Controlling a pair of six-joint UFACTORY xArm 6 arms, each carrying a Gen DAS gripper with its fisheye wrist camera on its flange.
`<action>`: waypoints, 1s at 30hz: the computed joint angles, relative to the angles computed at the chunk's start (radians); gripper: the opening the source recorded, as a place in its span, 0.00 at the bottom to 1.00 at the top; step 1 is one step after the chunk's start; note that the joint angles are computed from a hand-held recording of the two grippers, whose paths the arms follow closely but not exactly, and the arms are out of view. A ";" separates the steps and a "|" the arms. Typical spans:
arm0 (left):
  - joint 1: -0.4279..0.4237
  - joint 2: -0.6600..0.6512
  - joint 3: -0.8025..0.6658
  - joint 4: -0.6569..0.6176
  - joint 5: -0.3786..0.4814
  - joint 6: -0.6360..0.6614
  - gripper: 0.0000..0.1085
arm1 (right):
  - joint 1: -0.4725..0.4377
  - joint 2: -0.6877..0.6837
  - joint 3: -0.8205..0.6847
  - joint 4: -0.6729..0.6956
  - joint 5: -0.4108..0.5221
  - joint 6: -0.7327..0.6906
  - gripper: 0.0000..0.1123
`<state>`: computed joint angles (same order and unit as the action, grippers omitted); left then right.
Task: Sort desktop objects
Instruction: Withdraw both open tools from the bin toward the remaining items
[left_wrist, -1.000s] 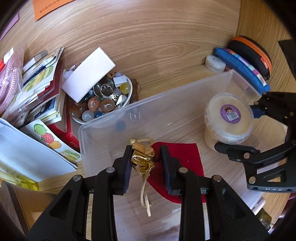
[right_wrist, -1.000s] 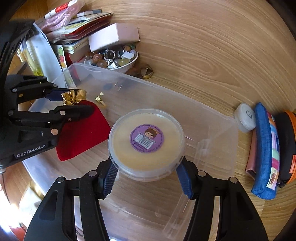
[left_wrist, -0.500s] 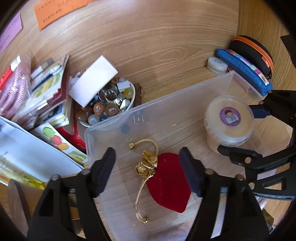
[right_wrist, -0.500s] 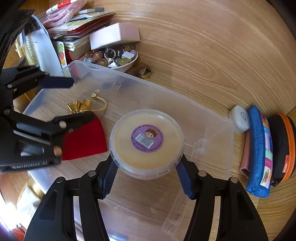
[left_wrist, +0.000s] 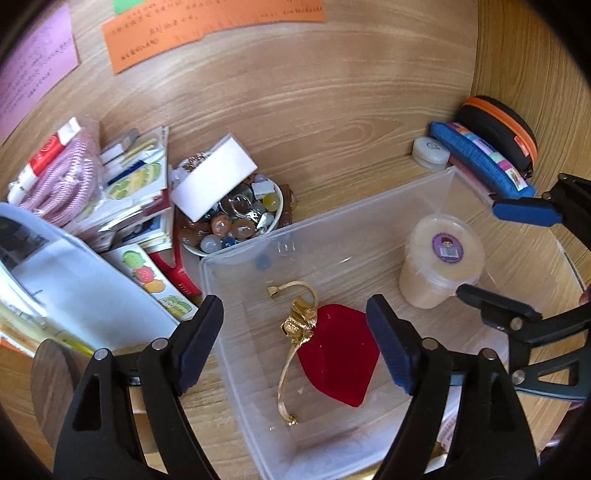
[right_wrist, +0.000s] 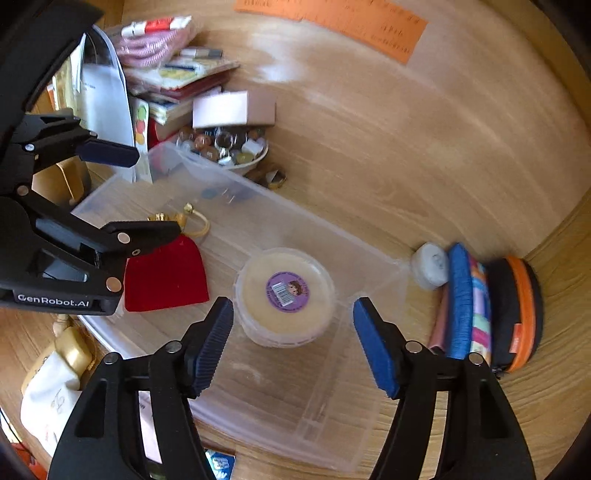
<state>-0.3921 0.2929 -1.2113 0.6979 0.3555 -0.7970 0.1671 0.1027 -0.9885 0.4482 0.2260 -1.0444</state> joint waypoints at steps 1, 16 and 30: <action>-0.001 -0.012 0.011 0.013 -0.001 -0.015 0.76 | -0.001 -0.010 0.008 0.024 -0.003 -0.019 0.61; -0.033 -0.274 0.223 0.293 0.002 -0.315 0.86 | -0.004 -0.263 0.198 0.419 -0.008 -0.327 0.66; -0.075 -0.493 0.460 0.449 -0.011 -0.548 0.88 | -0.092 -0.514 0.370 0.698 0.178 -0.539 0.74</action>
<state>-0.4675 -0.1999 -0.7514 1.1468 0.3446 -1.3447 0.0753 -0.4118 -0.6188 1.1462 0.4041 -1.5830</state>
